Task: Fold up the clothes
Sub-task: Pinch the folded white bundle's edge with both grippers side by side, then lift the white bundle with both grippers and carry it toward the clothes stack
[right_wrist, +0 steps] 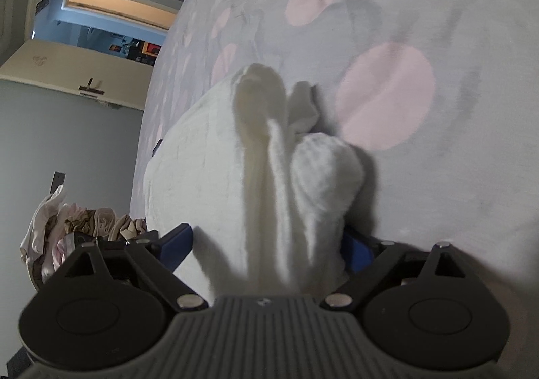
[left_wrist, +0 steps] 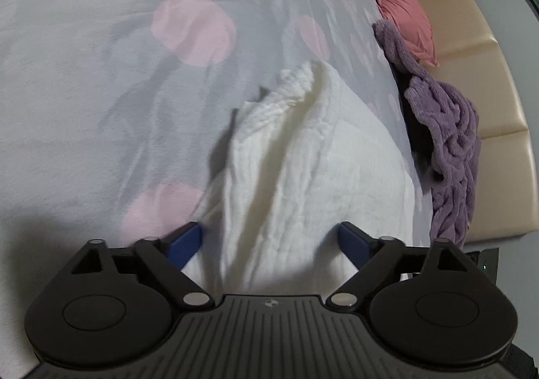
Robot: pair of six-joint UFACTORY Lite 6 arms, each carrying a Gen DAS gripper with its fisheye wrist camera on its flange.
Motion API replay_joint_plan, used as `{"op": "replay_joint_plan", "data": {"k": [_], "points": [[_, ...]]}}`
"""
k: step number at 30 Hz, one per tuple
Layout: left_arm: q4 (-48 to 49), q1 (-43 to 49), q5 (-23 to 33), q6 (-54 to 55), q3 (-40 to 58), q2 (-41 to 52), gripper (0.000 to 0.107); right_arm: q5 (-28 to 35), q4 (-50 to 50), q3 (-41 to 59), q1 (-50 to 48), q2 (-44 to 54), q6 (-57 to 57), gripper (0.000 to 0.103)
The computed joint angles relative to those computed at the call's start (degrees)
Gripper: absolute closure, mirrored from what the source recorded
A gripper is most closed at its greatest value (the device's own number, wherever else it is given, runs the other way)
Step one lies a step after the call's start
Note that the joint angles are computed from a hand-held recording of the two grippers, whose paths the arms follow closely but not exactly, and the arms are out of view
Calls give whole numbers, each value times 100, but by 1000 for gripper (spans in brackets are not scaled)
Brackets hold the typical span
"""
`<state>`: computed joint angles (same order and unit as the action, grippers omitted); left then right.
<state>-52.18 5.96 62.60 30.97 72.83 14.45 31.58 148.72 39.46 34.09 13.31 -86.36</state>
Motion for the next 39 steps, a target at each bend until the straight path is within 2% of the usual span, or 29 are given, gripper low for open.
{"op": "replay_joint_plan", "data": {"k": [4, 6, 10, 12, 13, 14, 15, 17, 23, 31, 35, 39], "points": [[-112, -26, 172, 272, 18, 31, 18, 197, -647, 161, -120, 174, 377, 11], [-185, -21, 288, 319, 26, 58, 23, 100, -643, 224, -78, 197, 361, 16], [-196, -45, 347, 271, 63, 119, 38, 61, -784, 236, -119, 200, 520, 36], [-164, -58, 359, 231, 101, 161, 41, 113, -1039, 293, -173, 236, 673, 46], [-155, -56, 374, 220, 118, 182, 47, 123, -1138, 324, -183, 247, 707, 54], [-110, -78, 392, 210, 167, 207, 63, 69, -1169, 366, -149, 246, 654, 59], [-49, -105, 381, 254, 183, 186, 74, 15, -1187, 404, -109, 240, 585, 63], [80, -189, 323, 375, 198, 93, 83, -103, -1079, 402, -15, 131, 360, 68], [228, -251, 389, 367, 255, -128, 84, -388, -941, 287, 81, -254, 51, 70], [194, -299, 555, 233, 371, -575, 84, -665, -1426, 39, -27, -1117, 409, 70], [135, -269, 739, 109, 602, -788, 84, -904, -1939, 35, -23, -1666, 835, 70], [26, -184, 1058, -67, 944, -1085, 85, -1253, -3070, 205, 4, -2301, 1935, 70]]}}
